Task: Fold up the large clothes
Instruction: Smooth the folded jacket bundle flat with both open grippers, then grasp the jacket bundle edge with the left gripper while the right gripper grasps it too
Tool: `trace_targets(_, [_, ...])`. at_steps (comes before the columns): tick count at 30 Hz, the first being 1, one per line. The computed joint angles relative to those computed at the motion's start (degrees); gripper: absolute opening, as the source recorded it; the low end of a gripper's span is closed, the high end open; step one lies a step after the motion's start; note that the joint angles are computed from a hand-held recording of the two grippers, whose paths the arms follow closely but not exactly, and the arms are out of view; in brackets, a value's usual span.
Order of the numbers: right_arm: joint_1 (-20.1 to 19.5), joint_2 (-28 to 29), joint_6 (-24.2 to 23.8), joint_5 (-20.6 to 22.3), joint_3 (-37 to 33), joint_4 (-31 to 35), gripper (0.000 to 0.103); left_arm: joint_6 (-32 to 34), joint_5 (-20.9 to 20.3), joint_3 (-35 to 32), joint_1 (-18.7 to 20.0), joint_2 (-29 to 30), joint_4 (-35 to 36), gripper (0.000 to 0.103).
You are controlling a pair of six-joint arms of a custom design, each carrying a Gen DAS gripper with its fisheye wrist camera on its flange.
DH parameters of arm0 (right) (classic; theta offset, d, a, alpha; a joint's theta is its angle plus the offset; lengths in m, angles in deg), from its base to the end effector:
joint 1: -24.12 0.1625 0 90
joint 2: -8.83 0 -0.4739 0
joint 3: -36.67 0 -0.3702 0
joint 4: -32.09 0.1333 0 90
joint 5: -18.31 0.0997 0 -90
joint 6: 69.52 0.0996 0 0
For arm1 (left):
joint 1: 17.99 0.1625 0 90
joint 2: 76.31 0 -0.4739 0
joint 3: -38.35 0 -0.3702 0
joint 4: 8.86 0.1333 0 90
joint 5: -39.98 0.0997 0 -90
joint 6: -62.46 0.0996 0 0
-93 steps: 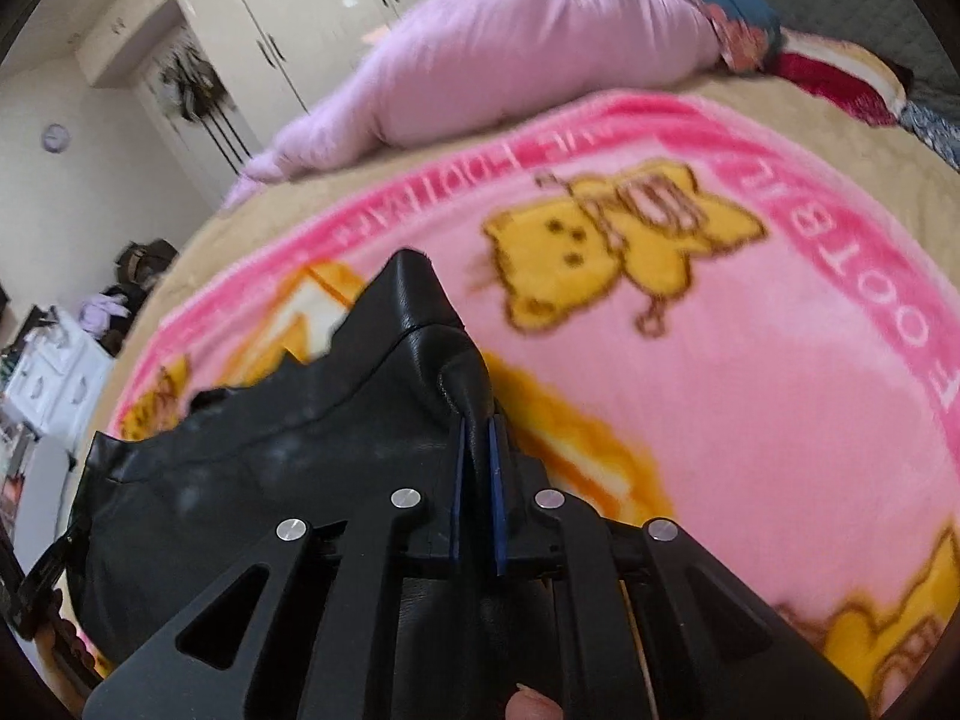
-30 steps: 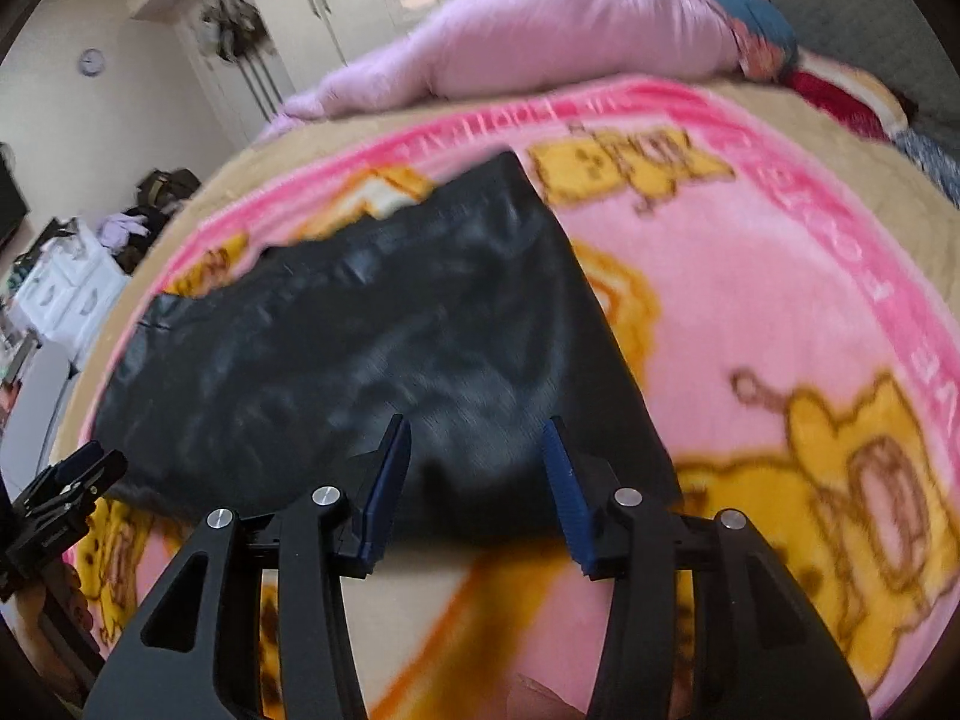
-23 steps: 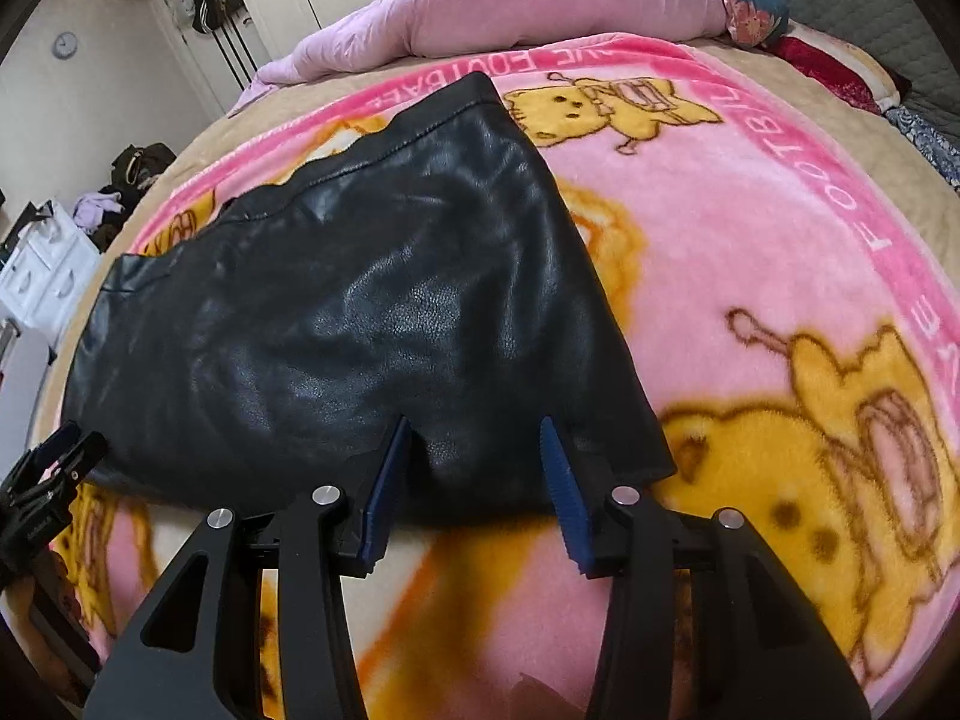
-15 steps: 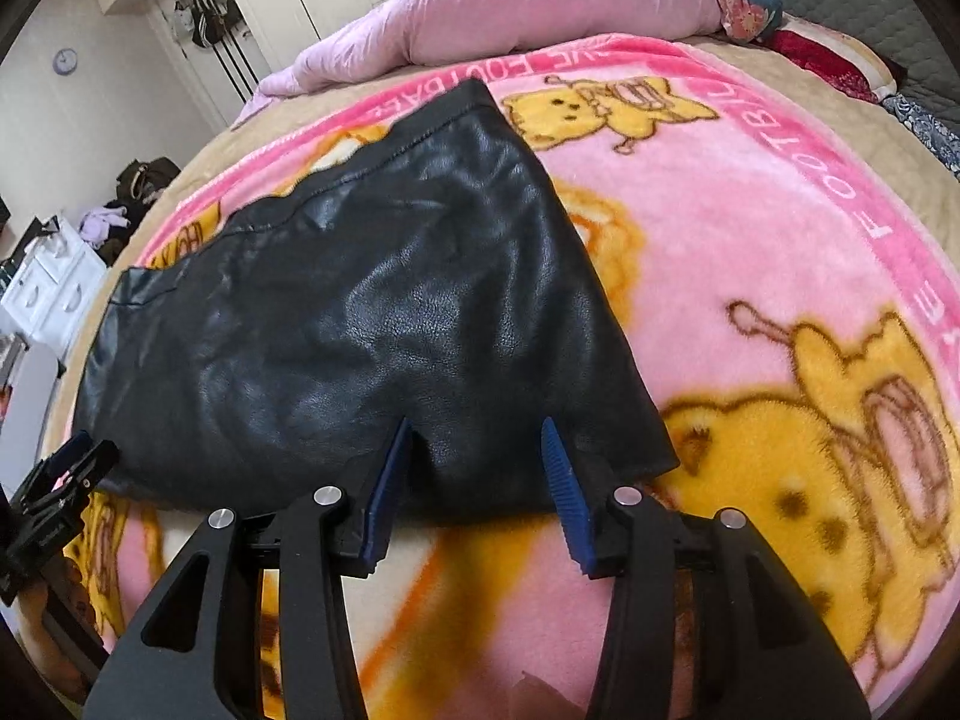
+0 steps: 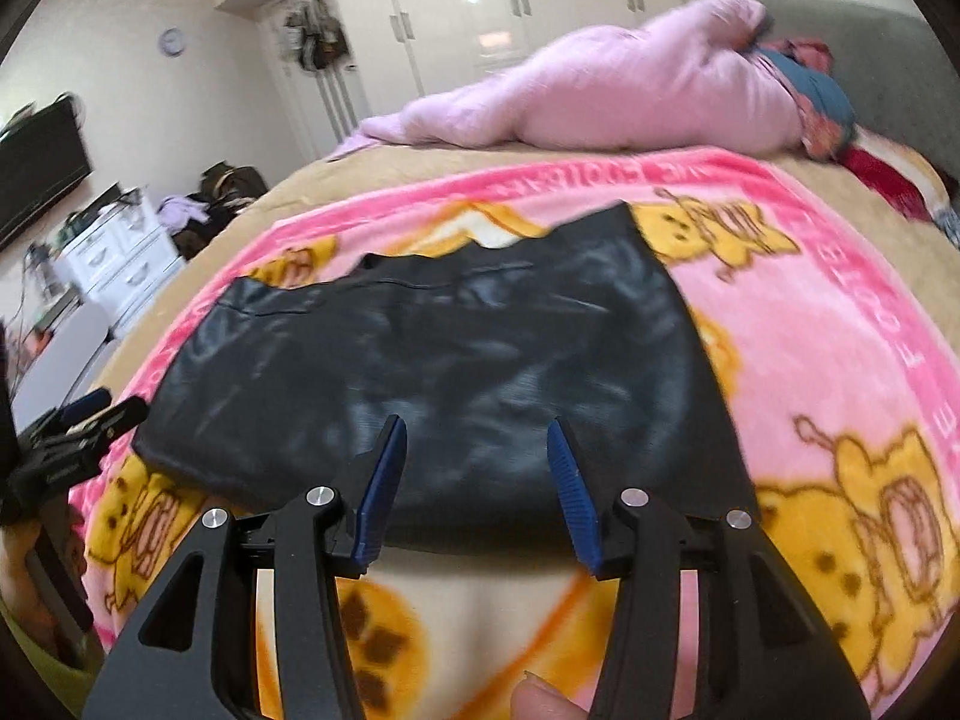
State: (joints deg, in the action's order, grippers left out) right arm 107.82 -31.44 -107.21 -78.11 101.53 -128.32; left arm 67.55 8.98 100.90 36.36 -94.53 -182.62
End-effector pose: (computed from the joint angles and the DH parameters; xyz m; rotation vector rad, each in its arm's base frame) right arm 0.0294 -0.8470 0.3173 0.6391 -2.5003 0.9568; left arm -0.3029 -0.7975 0.0757 0.3322 2.1192 -1.0402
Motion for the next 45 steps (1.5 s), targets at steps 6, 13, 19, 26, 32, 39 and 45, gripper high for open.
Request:
trace_targets(6, [1.5, 0.2, -3.2, 0.4, 2.0, -0.7, 0.047, -2.8, 0.3, 2.2, 0.9, -1.7, -0.5, 0.093])
trace_targets(13, [2.6, 1.4, -4.7, 0.2, 1.8, 0.1, 0.047, -4.7, 0.4, 3.9, 1.9, -2.7, -0.7, 0.093])
trace_targets(19, [3.3, 2.2, -6.3, 0.4, 2.0, 0.9, 0.047, -6.3, 0.1, 5.4, 2.7, -3.6, -0.8, 0.093])
trace_targets(26, [3.8, 3.0, -7.7, -0.3, 2.1, 2.1, 0.033, -11.8, -5.6, 7.2, 4.3, -5.7, 2.2, 0.093])
trace_targets(32, [3.1, 6.8, -2.1, -4.6, -5.7, 13.0, 0.013, -19.8, -16.4, 3.4, 7.8, -5.3, 8.9, 0.093])
trace_targets(39, [2.0, 8.5, 1.2, -4.5, -9.1, 17.9, 0.013, -20.3, -21.9, 0.2, 9.4, -2.7, 6.1, 0.068])
trace_targets(45, [2.6, 8.7, 1.2, -4.9, -12.4, 23.7, 0.014, -17.6, -21.9, 2.0, 8.5, -3.5, 1.0, 0.039])
